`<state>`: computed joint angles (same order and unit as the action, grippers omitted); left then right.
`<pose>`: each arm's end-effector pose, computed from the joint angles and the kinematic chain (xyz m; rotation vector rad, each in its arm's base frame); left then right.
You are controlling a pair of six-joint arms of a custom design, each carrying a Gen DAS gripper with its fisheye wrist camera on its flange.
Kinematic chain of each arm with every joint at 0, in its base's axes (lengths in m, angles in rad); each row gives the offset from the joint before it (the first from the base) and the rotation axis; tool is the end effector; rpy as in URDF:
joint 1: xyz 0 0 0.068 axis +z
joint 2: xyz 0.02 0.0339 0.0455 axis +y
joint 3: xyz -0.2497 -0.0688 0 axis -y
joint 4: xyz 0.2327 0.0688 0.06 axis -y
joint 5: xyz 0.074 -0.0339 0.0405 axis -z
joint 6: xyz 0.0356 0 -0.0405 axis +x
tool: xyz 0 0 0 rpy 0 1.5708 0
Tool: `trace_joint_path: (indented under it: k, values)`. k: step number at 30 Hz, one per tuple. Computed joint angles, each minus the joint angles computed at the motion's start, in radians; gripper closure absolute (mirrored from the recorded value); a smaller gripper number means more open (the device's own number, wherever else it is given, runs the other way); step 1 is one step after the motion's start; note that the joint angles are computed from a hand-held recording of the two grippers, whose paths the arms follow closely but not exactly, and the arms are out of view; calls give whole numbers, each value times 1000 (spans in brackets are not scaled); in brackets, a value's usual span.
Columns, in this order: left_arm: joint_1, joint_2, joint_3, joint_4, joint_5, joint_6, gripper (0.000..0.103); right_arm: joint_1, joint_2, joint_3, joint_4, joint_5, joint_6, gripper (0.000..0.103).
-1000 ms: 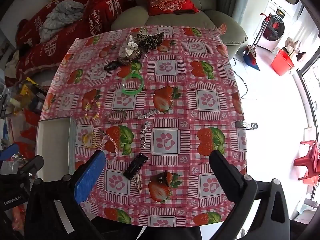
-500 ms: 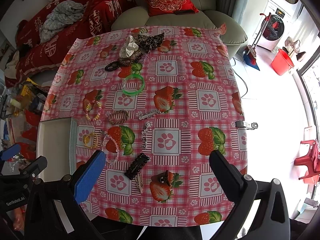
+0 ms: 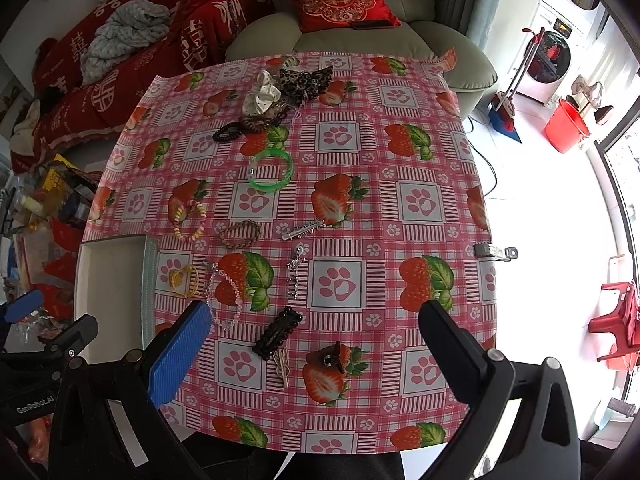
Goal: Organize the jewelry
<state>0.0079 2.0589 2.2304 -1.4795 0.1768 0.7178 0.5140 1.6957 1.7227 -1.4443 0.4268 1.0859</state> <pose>0.3845 -0.0032 0.3276 1.0154 2.6441 -0.1018 0.2671 0.1339 0.3224 0.8103 2.5954 -0.2605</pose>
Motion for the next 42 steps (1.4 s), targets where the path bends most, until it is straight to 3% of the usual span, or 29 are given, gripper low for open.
trace_joint_path:
  k: [42]
  values:
    - [35,-12,-56,34,1,33,0,17,27,19,0,-3,14,0]
